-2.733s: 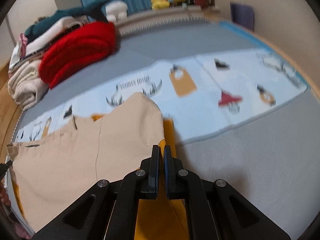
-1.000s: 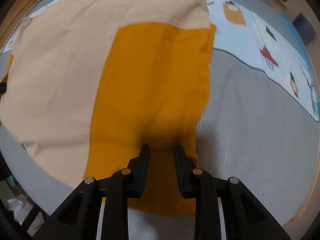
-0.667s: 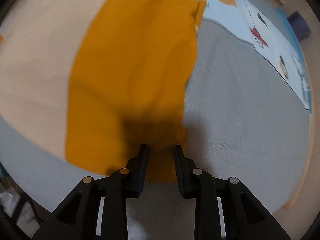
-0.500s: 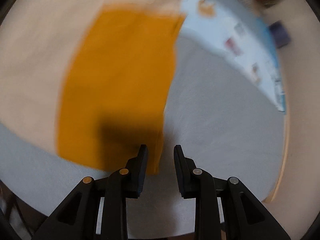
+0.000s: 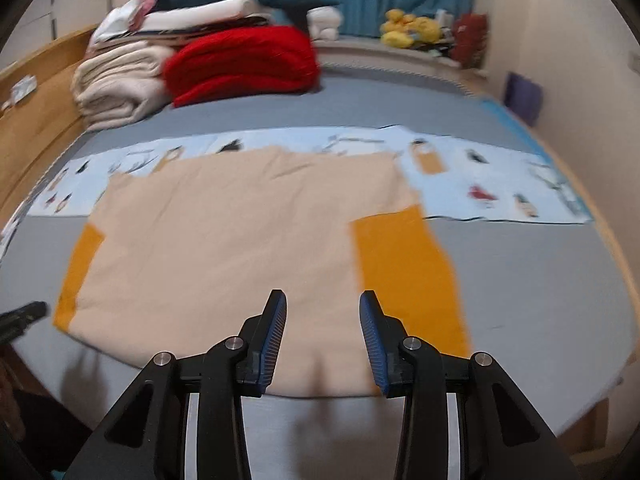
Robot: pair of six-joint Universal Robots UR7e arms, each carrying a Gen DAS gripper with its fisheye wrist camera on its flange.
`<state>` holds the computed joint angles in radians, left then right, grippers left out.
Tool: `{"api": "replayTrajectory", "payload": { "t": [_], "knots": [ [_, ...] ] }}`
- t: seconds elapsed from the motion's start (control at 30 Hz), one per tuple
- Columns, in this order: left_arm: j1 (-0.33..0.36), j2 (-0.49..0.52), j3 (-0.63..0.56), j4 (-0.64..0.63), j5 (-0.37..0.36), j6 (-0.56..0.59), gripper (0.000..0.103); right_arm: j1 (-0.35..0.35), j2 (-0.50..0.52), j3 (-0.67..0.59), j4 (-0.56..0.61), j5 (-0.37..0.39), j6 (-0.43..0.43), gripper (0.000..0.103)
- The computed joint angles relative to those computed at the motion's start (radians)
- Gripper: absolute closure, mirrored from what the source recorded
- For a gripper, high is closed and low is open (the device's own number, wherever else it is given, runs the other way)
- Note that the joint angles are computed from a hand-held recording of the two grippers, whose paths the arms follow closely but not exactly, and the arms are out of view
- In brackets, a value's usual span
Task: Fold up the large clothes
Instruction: 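Raise both open tools away from the folded jacket, then reach the left tool to the orange side panel and grasp its edge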
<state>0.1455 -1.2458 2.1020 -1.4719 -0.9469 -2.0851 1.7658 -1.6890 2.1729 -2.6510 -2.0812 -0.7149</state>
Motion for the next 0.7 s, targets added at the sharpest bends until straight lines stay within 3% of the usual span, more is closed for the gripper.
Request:
{"api": "replayTrajectory", "payload": {
  "t": [0.1, 0.33, 0.47, 0.6, 0.7],
  "knots": [
    [0.011, -0.014, 0.032, -0.022, 0.006, 0.013, 0.082, 0.035, 0.066, 0.058, -0.078, -0.068, -0.089, 0.063],
    [0.017, -0.110, 0.168, -0.216, -0.013, -0.015, 0.082, -0.013, 0.237, 0.080, -0.048, -0.266, -0.004, 0.063],
    [0.004, -0.158, 0.252, -0.337, -0.021, -0.068, 0.083, -0.009, 0.239, 0.089, -0.084, -0.271, 0.007, 0.063],
    [0.005, -0.171, 0.299, -0.425, -0.010, -0.094, 0.081, 0.004, 0.192, 0.104, -0.157, -0.195, -0.036, 0.063],
    [0.014, -0.166, 0.320, -0.488, -0.019, -0.098, 0.070, -0.009, 0.208, 0.105, -0.109, -0.233, -0.045, 0.061]
  ]
}}
